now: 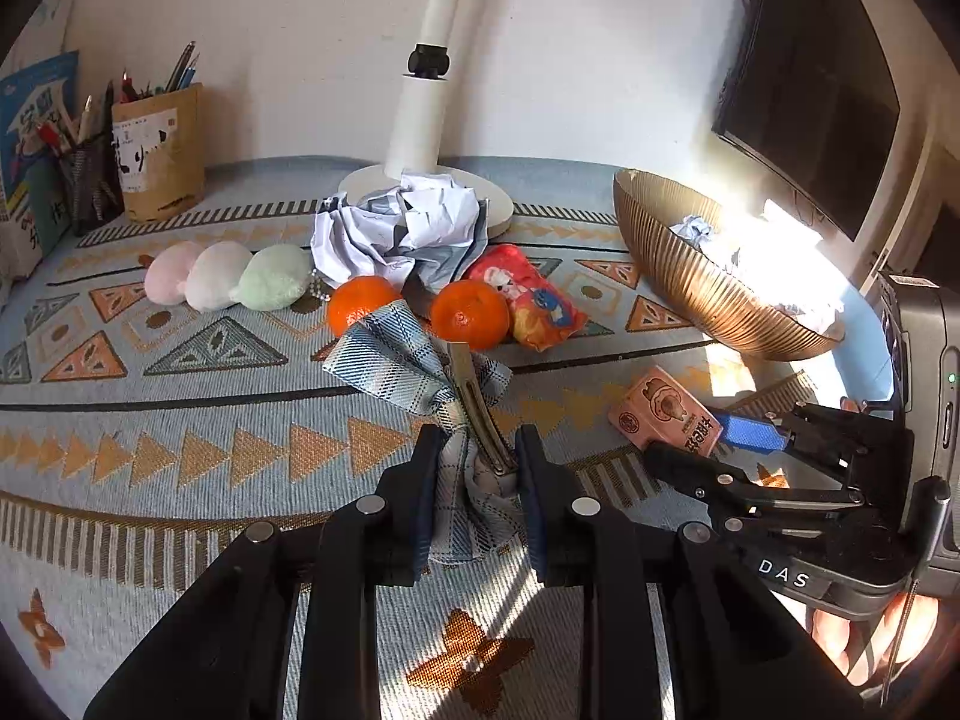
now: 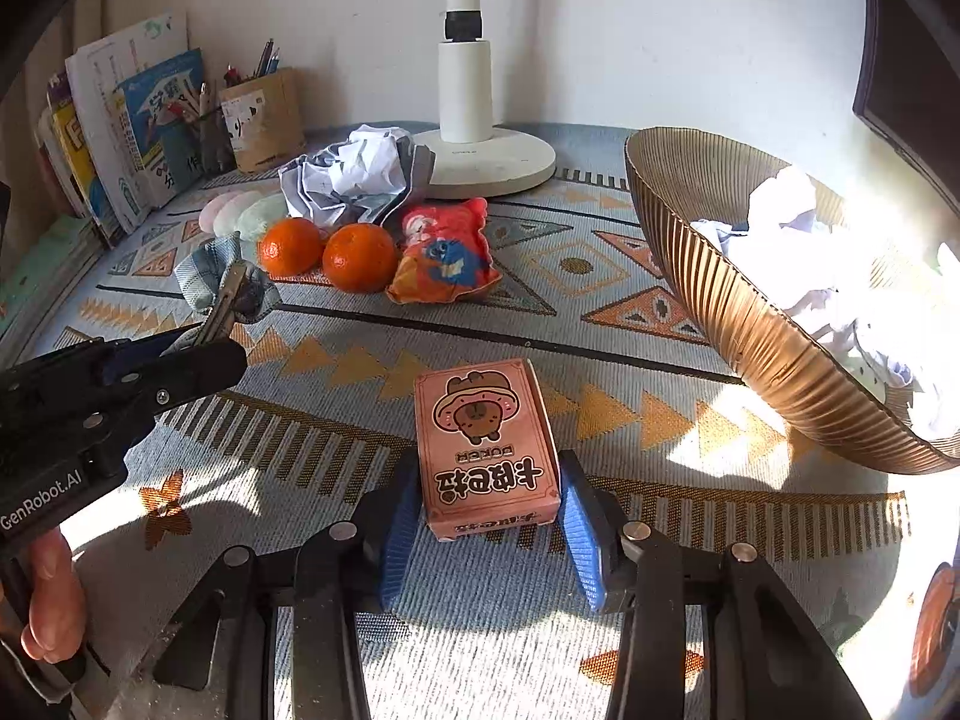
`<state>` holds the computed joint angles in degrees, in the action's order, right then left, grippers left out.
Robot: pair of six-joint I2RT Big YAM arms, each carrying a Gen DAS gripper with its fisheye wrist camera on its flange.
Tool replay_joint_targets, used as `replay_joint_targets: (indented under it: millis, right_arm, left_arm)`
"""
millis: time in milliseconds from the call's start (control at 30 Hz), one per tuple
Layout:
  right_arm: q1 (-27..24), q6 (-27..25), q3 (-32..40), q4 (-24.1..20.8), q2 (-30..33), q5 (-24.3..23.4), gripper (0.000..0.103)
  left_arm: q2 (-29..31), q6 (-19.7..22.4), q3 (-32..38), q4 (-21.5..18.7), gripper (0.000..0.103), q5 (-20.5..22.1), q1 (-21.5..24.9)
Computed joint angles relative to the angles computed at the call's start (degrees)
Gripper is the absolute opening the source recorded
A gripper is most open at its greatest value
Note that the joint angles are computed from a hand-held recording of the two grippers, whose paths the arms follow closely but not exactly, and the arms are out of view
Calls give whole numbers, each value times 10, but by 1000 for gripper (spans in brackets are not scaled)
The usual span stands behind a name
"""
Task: Organize objects
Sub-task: 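Grasp the pink milk box with the right tool while the left tool grasps the plaid cloth, then carry the box and cloth over the amber bowl and open both tools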
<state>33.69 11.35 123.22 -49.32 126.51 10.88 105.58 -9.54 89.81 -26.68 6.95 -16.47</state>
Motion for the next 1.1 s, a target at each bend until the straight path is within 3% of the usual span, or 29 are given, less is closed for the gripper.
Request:
replay_joint_targets:
  millis: [267,333,400,467,600,733,800,900,967,1100]
  right_arm:
    - [-2,14,4,-11,2,-7,48]
    - [1,9,1,-6,1,2,40]
    - [10,-1,-16,6,-8,24,40]
    - [16,-2,-55,34,-31,22,40]
    - [12,28,-151,100,-97,-46,40]
    - [-9,61,-209,150,-162,-55,40]
    - [-25,82,-221,172,-190,-33,40]
    - [-48,103,-209,185,-207,39,40]
    - [-67,131,-181,164,-199,69,40]
    - [-105,193,-105,109,-149,60,40]
  left_arm:
    - [1,-10,-2,0,22,15,6]
    - [0,-10,-4,3,22,15,6]
    - [-1,-10,-4,4,22,14,6]
    - [-2,-9,-6,5,22,12,6]
    - [-4,9,-2,-5,22,11,-2]
    - [-13,26,24,-3,22,29,-19]
    - [-4,30,67,-12,22,39,-29]
    - [41,36,173,-47,22,37,-44]
    - [93,32,269,-91,22,42,-52]
    - [222,22,494,-200,22,60,-67]
